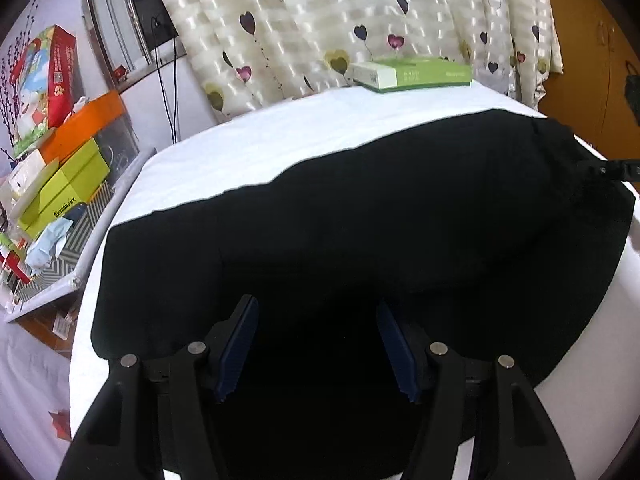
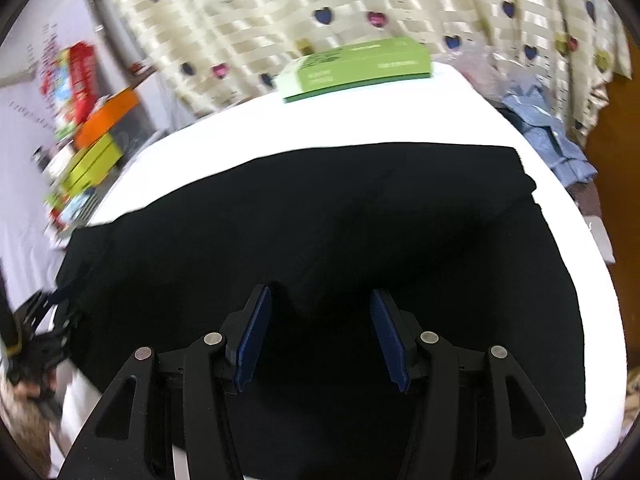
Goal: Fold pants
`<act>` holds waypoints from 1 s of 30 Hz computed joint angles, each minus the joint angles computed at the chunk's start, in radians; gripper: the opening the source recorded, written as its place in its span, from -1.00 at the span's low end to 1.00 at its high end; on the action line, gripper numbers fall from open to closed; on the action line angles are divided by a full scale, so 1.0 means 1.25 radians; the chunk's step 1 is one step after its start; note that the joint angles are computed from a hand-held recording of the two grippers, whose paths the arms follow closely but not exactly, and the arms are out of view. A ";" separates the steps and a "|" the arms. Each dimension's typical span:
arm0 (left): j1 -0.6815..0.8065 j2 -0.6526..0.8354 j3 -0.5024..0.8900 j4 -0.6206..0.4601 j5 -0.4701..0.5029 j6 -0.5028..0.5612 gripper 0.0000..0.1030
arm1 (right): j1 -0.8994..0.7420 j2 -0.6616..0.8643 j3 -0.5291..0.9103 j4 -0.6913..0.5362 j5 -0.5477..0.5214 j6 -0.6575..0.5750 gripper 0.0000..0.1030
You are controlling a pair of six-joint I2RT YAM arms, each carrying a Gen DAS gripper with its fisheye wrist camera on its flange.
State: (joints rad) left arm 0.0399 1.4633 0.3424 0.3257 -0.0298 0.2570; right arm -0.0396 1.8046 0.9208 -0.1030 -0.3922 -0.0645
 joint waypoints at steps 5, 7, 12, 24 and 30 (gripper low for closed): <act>-0.005 0.039 0.035 -0.001 -0.043 -0.005 0.24 | 0.018 0.022 0.031 0.015 0.096 0.079 0.02; 0.001 0.058 0.052 -0.002 -0.044 -0.016 0.24 | 0.017 0.026 0.032 0.028 0.111 0.096 0.01; -0.007 0.080 0.064 0.017 -0.063 -0.021 0.09 | -0.006 0.026 0.020 0.059 0.120 0.122 -0.71; 0.006 -0.003 0.021 0.023 -0.036 -0.020 -0.74 | -0.071 -0.038 -0.051 0.107 -0.020 0.141 -0.91; 0.017 -0.117 -0.018 -0.011 -0.010 -0.022 -0.76 | -0.120 -0.095 -0.106 0.116 -0.093 0.150 -0.91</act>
